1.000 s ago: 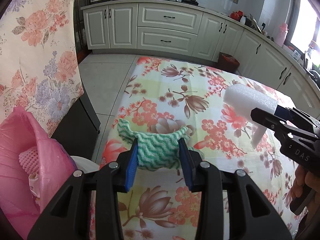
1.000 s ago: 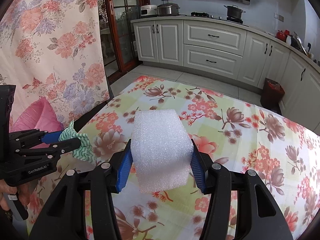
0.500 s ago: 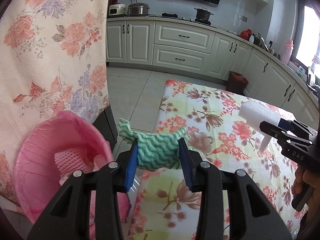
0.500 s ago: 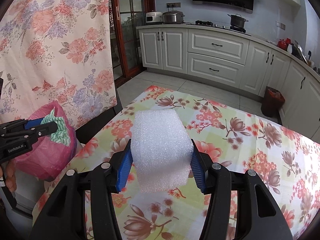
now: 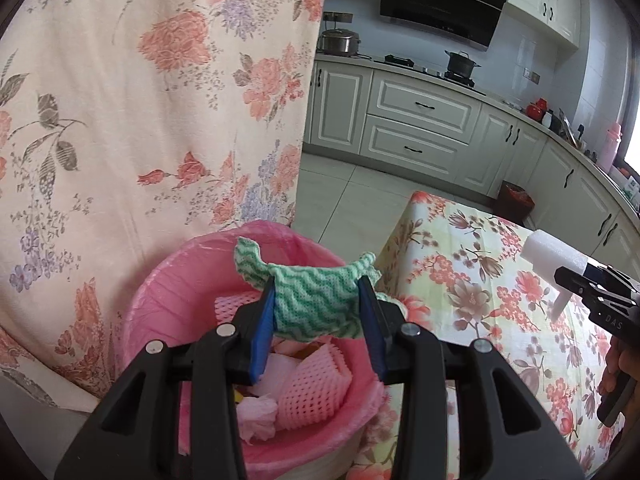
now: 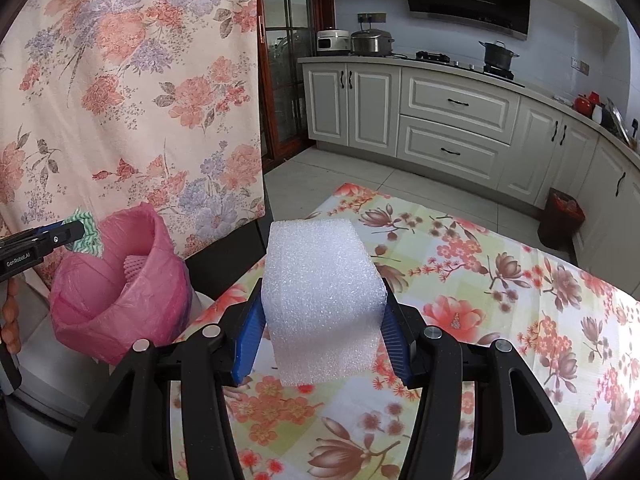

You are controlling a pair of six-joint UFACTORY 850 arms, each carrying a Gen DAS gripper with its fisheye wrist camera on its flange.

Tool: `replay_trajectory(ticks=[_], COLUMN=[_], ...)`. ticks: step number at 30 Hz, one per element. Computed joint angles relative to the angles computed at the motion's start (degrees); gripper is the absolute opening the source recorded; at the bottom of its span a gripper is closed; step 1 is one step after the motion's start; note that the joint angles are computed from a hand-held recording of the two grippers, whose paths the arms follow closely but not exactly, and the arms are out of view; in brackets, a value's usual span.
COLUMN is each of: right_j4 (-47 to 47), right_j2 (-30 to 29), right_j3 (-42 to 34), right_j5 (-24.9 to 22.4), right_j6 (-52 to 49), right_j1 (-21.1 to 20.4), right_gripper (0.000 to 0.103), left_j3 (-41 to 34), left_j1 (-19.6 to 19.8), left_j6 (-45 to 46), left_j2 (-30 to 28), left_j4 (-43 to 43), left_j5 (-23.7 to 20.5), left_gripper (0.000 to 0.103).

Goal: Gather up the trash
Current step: 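Carry the cloth and foam block to the pink bin and open both tools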

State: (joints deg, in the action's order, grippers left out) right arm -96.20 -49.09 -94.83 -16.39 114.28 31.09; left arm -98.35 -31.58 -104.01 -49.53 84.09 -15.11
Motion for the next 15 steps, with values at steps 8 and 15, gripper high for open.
replay_trajectory(ticks=[8, 15], right_j4=[12.75, 28.63], right_j2=[-3.98, -9.26], right_j3=[-7.63, -17.51], right_j5=[0.8, 0.78], right_j6=[-14.8, -33.06], right_j1=[2.09, 4.23], right_gripper=[0.051, 0.051], left_j3=[5.89, 8.53], left_j1=[2.17, 3.93], left_j6=[-12.02, -16.52], left_j2=[3.36, 4.48], left_j4=[10.65, 14.43], left_j5=[-1.55, -2.04], left_gripper=[0.039, 0.039])
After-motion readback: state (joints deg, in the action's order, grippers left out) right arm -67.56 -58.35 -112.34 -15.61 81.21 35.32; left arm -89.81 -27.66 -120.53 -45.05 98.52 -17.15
